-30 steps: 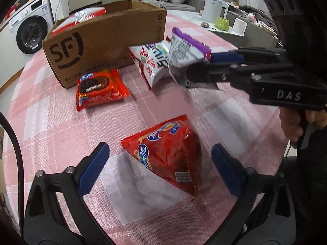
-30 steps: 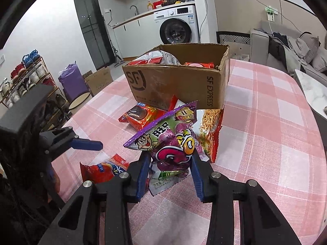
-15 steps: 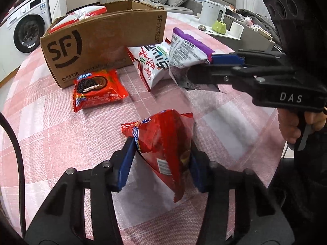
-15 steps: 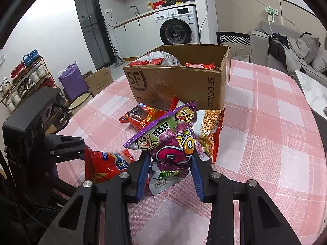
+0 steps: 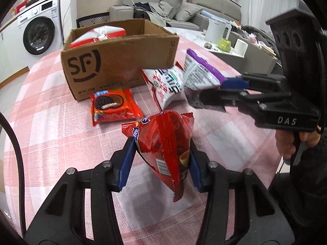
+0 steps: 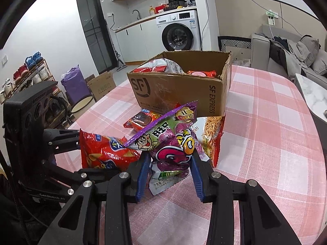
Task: Organize snacks
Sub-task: 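Lift both bags and carry them toward the SF box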
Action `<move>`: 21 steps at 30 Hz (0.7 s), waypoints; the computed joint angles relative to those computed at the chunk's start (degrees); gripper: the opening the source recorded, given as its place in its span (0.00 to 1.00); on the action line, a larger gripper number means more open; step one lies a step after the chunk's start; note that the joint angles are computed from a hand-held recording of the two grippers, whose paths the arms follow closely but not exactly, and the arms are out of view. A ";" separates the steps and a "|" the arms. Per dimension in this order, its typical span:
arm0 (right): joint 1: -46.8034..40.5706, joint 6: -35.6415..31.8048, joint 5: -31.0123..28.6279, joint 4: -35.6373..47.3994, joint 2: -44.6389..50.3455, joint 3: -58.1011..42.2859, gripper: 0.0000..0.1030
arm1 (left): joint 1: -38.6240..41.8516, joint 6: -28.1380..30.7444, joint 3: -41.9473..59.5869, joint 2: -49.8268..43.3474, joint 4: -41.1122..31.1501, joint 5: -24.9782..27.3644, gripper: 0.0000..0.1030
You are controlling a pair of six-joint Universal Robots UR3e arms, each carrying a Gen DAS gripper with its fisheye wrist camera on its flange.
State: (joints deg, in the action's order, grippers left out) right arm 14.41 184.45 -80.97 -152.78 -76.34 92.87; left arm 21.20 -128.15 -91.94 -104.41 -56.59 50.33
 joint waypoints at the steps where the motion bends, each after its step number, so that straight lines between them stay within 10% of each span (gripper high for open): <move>1: -0.08 0.03 0.19 -0.14 -0.11 0.04 0.38 | 0.47 -0.18 0.30 0.02 -0.19 -0.56 0.44; 21: -0.61 1.72 1.13 -5.00 -1.41 2.23 0.38 | 5.41 -6.79 -1.91 3.27 6.70 -5.97 0.44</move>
State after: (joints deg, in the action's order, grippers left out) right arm 13.80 186.16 -79.84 -157.79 -77.75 95.10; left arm 26.61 -134.94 -93.85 -101.14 -49.89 44.36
